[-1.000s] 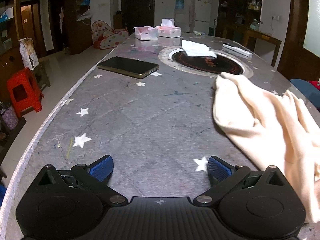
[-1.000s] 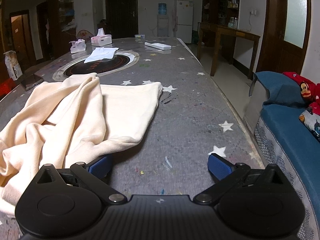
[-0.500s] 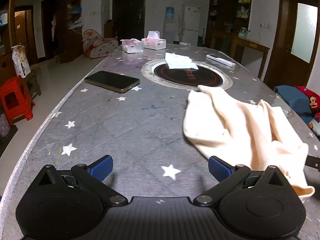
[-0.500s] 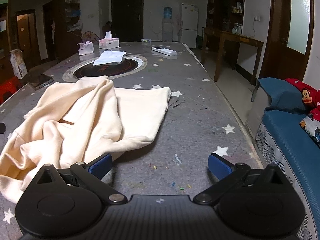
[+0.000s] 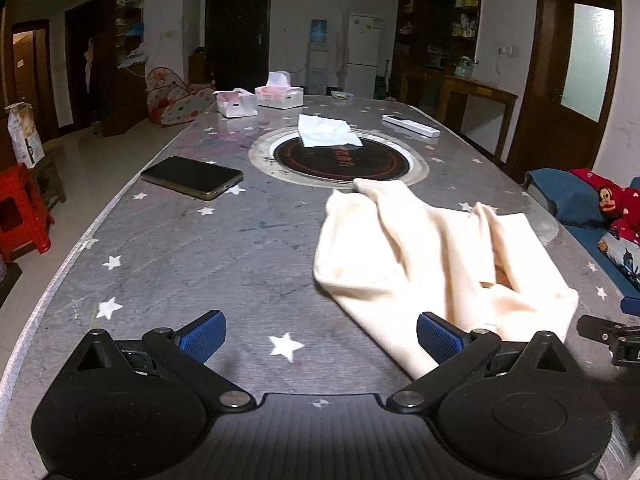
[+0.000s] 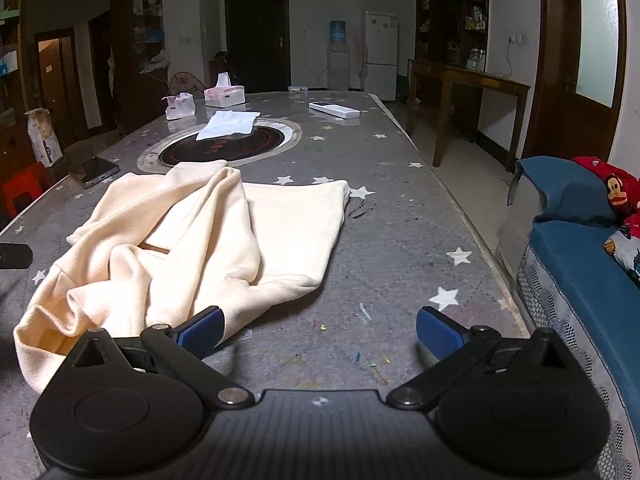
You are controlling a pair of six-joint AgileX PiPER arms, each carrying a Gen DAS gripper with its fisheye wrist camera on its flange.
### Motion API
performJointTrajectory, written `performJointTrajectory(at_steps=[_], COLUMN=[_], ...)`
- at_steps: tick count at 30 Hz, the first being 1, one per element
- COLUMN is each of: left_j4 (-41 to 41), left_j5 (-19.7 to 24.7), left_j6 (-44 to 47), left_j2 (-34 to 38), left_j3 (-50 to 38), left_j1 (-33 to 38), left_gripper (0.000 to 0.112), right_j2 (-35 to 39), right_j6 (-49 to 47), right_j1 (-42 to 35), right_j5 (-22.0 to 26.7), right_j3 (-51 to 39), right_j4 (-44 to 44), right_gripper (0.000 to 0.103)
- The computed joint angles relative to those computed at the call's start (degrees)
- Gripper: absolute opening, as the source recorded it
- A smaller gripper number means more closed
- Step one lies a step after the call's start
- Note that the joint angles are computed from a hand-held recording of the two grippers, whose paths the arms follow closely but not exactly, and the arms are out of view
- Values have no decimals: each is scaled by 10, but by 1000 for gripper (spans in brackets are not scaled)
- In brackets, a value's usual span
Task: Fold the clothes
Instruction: 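Approach the crumpled cream sweatshirt with both grippers open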
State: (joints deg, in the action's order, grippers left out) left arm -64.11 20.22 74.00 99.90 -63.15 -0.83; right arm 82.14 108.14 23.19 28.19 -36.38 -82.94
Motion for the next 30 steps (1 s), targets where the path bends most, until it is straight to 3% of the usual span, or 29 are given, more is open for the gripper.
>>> performJointTrajectory(at_steps=[30], left_j4=[71], left_j5=[21], left_j6=[-81], left_j2=[25], left_j3=[-61], left_j1=[-48], left_gripper=[103], right_j2=[10], right_j6=[2], right_j1=[0], right_j5=[-20], right_j3=[-18], right_j4=[2], right_gripper=[103])
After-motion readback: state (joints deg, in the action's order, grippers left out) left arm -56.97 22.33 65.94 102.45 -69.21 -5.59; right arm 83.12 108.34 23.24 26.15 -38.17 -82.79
